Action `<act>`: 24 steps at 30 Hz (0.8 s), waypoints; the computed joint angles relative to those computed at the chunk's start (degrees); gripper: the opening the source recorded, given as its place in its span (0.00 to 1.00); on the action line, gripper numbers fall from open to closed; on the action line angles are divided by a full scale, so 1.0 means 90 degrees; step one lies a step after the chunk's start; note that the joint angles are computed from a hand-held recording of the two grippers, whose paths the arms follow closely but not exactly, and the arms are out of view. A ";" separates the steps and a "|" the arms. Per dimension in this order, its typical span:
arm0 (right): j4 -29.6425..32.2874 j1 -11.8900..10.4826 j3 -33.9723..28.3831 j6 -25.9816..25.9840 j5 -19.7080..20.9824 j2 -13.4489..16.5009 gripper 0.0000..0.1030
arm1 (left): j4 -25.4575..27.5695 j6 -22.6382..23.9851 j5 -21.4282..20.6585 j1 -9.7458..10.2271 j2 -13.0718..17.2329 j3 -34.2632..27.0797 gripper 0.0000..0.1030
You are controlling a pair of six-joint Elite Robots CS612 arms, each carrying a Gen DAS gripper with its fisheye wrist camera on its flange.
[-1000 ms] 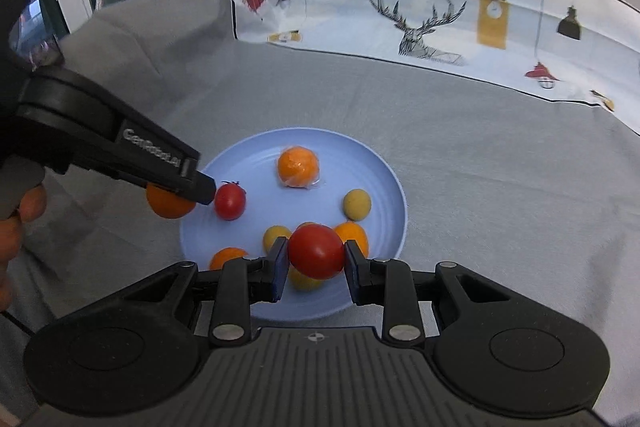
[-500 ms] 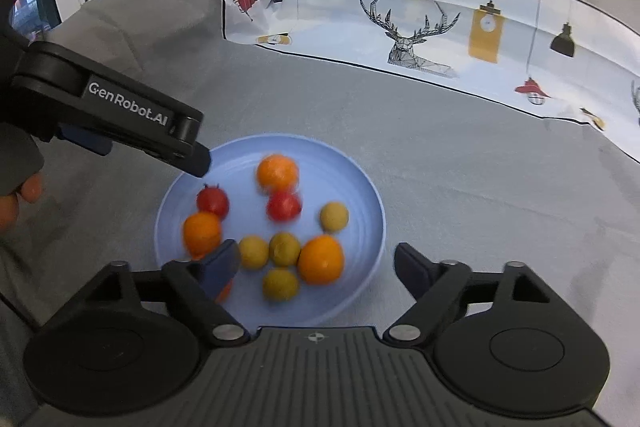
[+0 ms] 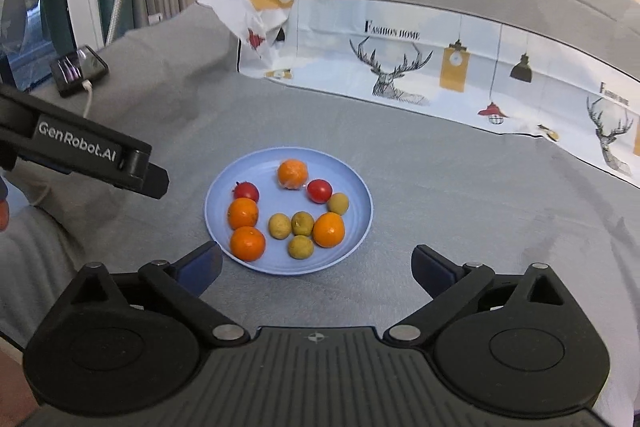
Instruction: Organize fruits
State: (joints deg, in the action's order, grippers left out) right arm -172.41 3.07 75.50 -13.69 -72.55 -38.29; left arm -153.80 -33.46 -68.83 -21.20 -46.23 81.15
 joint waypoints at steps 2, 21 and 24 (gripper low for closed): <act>-0.0169 -0.0015 0.0167 0.0013 0.0017 -0.0092 0.97 | -0.0069 0.0001 0.0078 -0.0052 -0.0067 0.0109 1.00; -0.1242 -0.0048 0.0894 -0.0046 -0.0074 -0.0471 0.99 | -0.0244 -0.0114 0.0650 -0.0288 -0.0374 0.0541 1.00; -0.1271 -0.0044 0.0920 -0.0043 -0.0100 -0.0485 0.99 | -0.0215 -0.0074 0.0662 -0.0295 -0.0376 0.0538 1.00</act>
